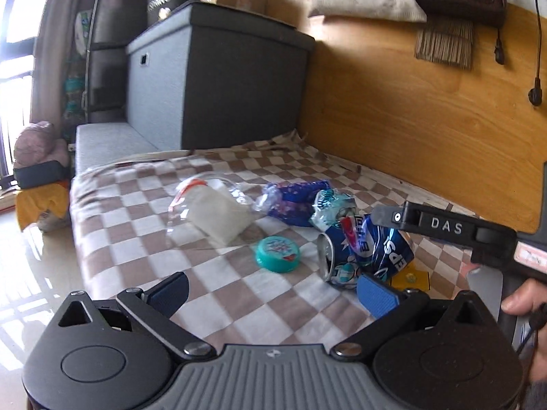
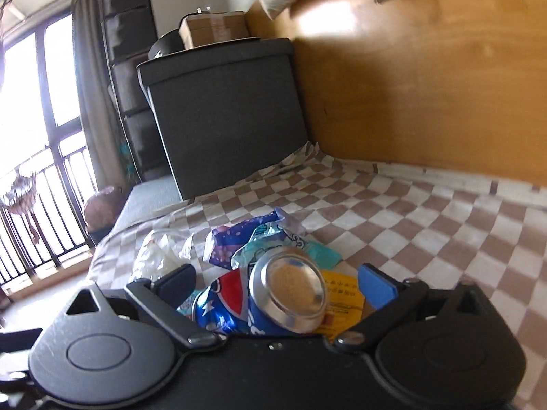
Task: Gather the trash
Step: 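Reach the right tool to the crushed Pepsi can and close on it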
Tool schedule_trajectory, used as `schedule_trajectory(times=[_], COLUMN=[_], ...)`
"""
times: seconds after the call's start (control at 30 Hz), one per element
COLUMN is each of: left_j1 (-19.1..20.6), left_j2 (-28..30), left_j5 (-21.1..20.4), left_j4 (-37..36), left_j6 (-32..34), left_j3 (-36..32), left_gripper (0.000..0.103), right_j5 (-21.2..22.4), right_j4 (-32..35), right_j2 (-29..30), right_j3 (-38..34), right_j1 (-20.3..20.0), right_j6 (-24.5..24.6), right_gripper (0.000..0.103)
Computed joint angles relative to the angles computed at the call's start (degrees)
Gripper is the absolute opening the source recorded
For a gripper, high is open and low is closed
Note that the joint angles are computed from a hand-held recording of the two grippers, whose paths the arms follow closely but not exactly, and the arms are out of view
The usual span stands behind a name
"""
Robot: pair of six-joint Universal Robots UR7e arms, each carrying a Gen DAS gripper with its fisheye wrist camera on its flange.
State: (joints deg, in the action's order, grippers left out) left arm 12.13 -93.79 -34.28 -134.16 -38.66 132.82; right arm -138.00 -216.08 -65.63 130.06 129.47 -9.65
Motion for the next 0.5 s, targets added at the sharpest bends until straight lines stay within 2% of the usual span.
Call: schedule_trajectory(times=[0.2,0.27,0.3,0.37,0.5], left_j1=[4.41,5.62,6.1,6.98,8.86], left_j2=[6.18,8.05,8.81,9.92,10.67], left_j5=[-2.49,-2.91,-2.97,-3.13,-4.46], left_j4=[-9.4,-11.63,-12.08,-12.5,-9.45], left_j6=[8.17,10.65,11.4,12.34,10.28], left_j3=[-2.09,-3.0,-3.45,-4.24,-6.13], left_gripper=[0.103,0.103,0.103,0.103,0.103], right_j5=[3.81,5.73,6.38,6.32,6.2], right_j4=[-3.48,-2.68,-2.21,-1.45,1.13], right_j2=[0.53,-0.17,-0.34,-0.24,-1.43], right_j3=[1.04,1.9,2.13,2.06,2.14], right_j1=[-3.39,-4.59,-4.89,-4.74,-4.4], right_j6=[2.87,5.1,5.42,3.85,3.43], right_gripper=[0.089,0.081,0.078,0.06,0.057])
